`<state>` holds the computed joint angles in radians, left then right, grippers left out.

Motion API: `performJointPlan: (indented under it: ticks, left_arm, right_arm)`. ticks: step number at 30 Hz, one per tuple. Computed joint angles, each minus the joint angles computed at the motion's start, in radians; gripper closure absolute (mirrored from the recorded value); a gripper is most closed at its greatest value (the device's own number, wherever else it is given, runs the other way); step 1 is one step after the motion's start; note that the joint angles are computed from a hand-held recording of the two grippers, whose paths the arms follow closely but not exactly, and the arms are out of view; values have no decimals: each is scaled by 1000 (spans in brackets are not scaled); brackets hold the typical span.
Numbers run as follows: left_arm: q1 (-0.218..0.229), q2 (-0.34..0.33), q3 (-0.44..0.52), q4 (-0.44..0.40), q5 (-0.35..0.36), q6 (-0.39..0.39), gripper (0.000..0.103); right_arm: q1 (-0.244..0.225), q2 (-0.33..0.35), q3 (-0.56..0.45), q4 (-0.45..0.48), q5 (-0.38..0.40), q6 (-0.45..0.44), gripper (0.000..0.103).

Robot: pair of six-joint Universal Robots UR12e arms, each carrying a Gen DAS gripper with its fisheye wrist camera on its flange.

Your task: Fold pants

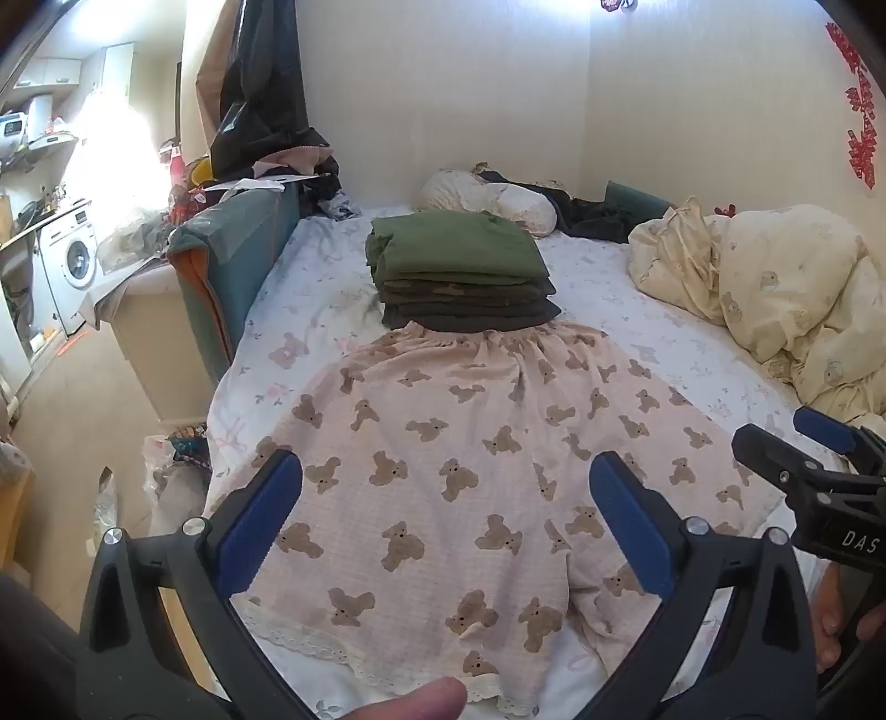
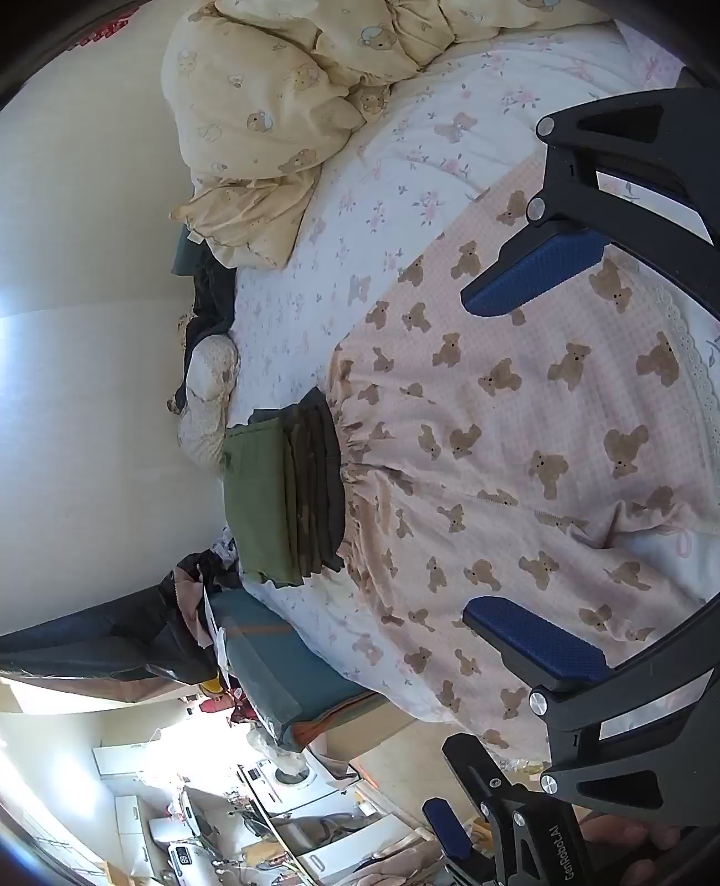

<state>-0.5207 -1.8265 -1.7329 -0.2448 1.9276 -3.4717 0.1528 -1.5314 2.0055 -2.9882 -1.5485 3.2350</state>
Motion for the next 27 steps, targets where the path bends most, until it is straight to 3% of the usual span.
performJointPlan:
  ticks: [27]
  left_arm:
    - [-2, -7, 5, -7, -2, -3, 1]
  right_arm:
    - [0, 1, 2, -2, 8, 9, 0]
